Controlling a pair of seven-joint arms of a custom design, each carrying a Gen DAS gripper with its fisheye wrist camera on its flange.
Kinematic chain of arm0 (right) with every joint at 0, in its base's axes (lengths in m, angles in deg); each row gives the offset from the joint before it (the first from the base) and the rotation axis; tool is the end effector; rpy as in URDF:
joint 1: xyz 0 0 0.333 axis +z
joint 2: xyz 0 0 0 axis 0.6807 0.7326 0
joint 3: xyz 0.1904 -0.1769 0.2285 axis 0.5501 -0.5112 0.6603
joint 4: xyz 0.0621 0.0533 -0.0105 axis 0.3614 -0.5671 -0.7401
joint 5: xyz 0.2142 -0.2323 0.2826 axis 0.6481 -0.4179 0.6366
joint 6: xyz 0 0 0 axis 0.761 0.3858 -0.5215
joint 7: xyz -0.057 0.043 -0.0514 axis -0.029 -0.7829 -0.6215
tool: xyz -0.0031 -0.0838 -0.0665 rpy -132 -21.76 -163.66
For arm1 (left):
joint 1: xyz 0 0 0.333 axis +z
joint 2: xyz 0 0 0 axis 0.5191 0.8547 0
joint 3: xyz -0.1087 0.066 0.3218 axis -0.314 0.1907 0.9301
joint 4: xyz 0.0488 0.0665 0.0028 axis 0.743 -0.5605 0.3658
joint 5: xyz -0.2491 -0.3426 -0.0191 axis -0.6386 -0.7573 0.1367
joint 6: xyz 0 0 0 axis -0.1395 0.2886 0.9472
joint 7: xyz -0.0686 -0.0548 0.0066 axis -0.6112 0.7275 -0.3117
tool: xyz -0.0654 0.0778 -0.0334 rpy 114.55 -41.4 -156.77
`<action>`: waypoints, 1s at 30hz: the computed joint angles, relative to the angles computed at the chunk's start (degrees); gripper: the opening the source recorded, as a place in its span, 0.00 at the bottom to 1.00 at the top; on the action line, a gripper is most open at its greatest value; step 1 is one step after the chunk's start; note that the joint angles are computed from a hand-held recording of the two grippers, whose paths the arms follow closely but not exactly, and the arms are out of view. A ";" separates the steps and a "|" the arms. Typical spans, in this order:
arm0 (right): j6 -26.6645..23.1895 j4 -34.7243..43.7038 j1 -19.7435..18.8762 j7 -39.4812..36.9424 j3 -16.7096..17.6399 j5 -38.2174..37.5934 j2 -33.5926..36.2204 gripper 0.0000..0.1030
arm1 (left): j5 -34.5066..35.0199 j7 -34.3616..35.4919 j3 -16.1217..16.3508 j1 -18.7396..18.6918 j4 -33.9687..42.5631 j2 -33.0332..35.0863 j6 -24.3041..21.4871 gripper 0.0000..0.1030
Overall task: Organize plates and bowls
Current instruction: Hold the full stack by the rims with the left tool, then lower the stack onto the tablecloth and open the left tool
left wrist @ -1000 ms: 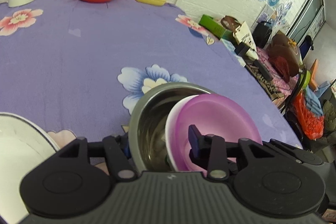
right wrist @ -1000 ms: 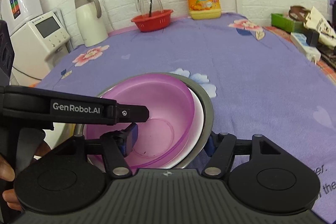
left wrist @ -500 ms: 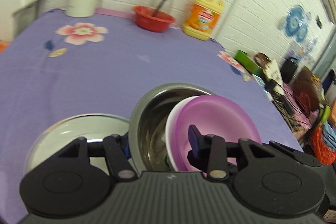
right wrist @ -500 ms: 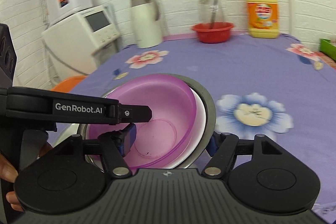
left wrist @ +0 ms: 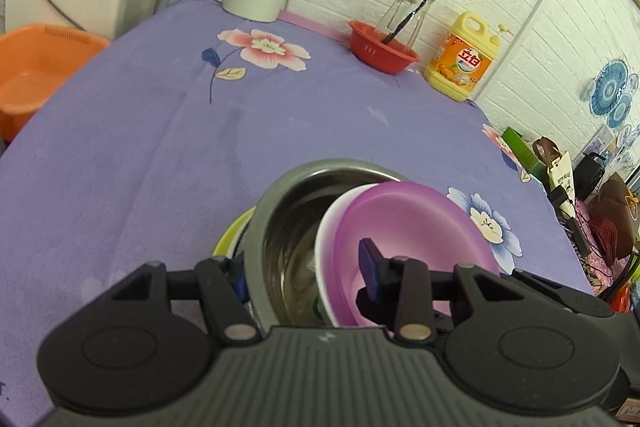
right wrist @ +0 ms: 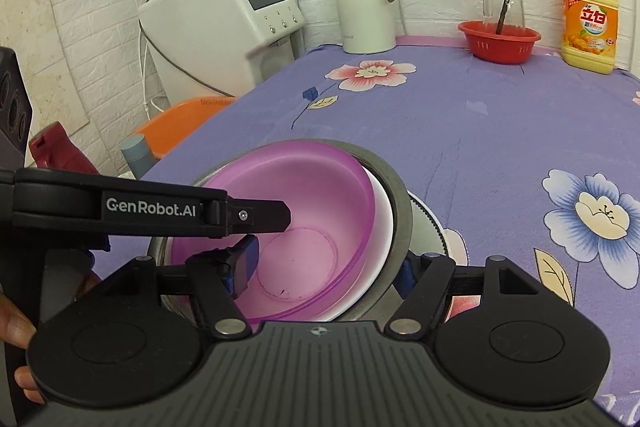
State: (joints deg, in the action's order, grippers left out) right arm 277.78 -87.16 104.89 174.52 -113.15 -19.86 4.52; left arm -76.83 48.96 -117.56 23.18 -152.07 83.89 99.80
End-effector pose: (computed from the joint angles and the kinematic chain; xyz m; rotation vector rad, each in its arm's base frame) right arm 0.6449 0.3879 0.2430 -1.5419 1.6218 -0.6787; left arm 0.7408 -0.4094 0.2485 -1.5836 2.2160 -1.3645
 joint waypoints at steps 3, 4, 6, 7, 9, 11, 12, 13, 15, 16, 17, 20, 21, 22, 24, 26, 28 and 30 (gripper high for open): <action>-2.48 0.30 2.57 1.99 -3.63 0.53 1.50 1.00 | 0.42 1.53 -1.72 0.78 0.85 1.24 -0.36 0.37; -3.11 0.25 3.31 3.07 -4.66 0.27 1.97 1.00 | 0.44 2.14 -2.25 0.99 1.26 1.69 -0.62 0.37; -4.44 0.23 4.23 4.95 -6.18 -0.63 2.66 1.00 | 0.03 3.12 -3.00 1.01 2.58 2.76 -1.65 0.37; -4.95 0.27 4.33 5.78 -6.45 -1.22 2.85 1.00 | -0.33 3.67 -3.33 1.03 3.26 3.29 -2.35 0.37; -5.95 0.46 3.58 6.89 -5.89 -2.84 2.70 1.00 | -0.58 4.84 -2.84 0.49 3.55 3.51 -1.65 0.37; -5.64 0.37 2.49 7.91 -4.75 -4.32 2.36 1.00 | -0.56 6.14 -3.04 0.33 4.05 3.89 -1.67 0.42; -5.11 0.03 2.26 8.48 -4.38 -4.95 2.04 1.00 | -0.55 7.07 -3.69 0.63 4.15 4.24 -1.61 0.44; -5.13 -0.16 2.27 9.24 -4.45 -5.51 1.87 1.00 | -0.64 7.64 -3.82 0.64 4.34 4.41 -1.73 0.44; -4.91 -0.79 2.81 10.98 -5.16 -6.39 1.77 1.00 | -1.31 8.64 -4.88 1.01 5.06 5.03 -2.40 0.46; -4.39 -1.33 3.86 12.09 -6.39 -6.56 2.15 1.00 | -1.83 9.23 -5.74 1.46 5.16 5.36 -2.48 0.48; -3.92 -1.91 5.43 13.23 -8.22 -6.42 2.80 1.00 | -2.35 9.22 -5.57 1.36 5.03 5.24 -1.90 0.51; -3.49 -3.26 10.46 15.37 -14.51 -5.28 5.49 1.00 | -2.11 9.20 -6.14 1.98 3.68 4.81 1.26 0.54; -3.36 -3.59 11.58 15.82 -15.92 -4.89 6.22 1.00 | -1.78 9.08 -6.68 2.37 3.44 4.82 1.86 0.56; -3.22 -3.85 12.26 16.20 -16.80 -4.51 6.68 1.00 | -1.30 8.96 -7.12 2.69 3.25 4.89 2.70 0.57; -1.91 -4.36 11.76 16.18 -16.10 -4.14 6.08 1.00 | -0.40 7.80 -6.79 2.62 3.36 4.65 3.50 0.58; -0.75 -4.78 10.64 15.07 -14.39 -3.21 5.03 1.00 | 0.19 5.98 -6.11 2.55 3.18 4.33 4.44 0.58; -0.49 -5.32 10.53 14.26 -13.82 -1.21 4.80 1.00 | 1.15 4.33 -5.76 2.69 2.69 4.03 5.15 0.58; 0.30 -5.96 9.98 13.34 -12.69 0.41 4.00 1.00 | 2.21 2.60 -4.79 2.34 2.27 3.50 5.60 0.59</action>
State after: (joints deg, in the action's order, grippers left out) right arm 278.08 -93.12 114.87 187.86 -125.84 -19.45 8.53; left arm -74.62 51.56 -122.34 25.52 -149.80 87.39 105.40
